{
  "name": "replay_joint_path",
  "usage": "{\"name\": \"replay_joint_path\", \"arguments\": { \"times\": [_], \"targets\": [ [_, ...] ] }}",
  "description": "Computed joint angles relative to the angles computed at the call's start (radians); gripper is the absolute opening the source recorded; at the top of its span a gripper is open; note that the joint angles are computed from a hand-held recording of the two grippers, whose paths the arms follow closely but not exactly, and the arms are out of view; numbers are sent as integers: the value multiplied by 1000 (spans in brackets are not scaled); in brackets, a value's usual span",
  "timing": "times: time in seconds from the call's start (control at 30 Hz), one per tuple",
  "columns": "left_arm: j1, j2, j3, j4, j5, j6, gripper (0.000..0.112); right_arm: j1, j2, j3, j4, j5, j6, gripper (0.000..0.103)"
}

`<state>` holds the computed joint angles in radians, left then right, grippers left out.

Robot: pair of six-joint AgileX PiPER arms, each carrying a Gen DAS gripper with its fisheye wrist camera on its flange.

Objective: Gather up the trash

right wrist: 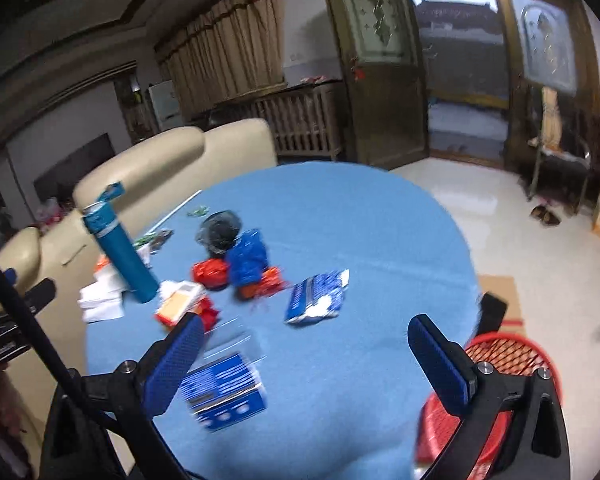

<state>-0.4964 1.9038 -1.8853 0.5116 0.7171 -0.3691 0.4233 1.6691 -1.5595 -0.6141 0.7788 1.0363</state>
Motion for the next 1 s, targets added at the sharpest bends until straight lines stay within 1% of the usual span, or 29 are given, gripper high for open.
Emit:
{"name": "replay_joint_path", "arguments": {
  "times": [0.03, 0.1, 0.27, 0.37, 0.53, 0.73, 1.0],
  "targets": [
    [2, -5, 5, 1, -3, -1, 103, 4, 1, -10, 13, 7, -4, 103],
    [4, -14, 16, 6, -9, -5, 103, 22, -10, 1, -13, 13, 24, 103],
    [6, -34, 39, 15, -19, -15, 103, 64, -8, -46, -71, 81, 49, 103],
    [3, -37, 40, 21, -21, -18, 103, 76, -14, -52, -80, 90, 51, 103],
    [-5, -43, 48, 27, -21, -20, 103, 98, -7, -77, -104, 130, 49, 103],
    [-11, -38, 38, 24, -13, -11, 103, 118, -2, -85, -137, 157, 43, 103],
    [-17, -32, 32, 16, -3, 2, 103, 105, -9, -66, -130, 140, 51, 103]
  ]
}}
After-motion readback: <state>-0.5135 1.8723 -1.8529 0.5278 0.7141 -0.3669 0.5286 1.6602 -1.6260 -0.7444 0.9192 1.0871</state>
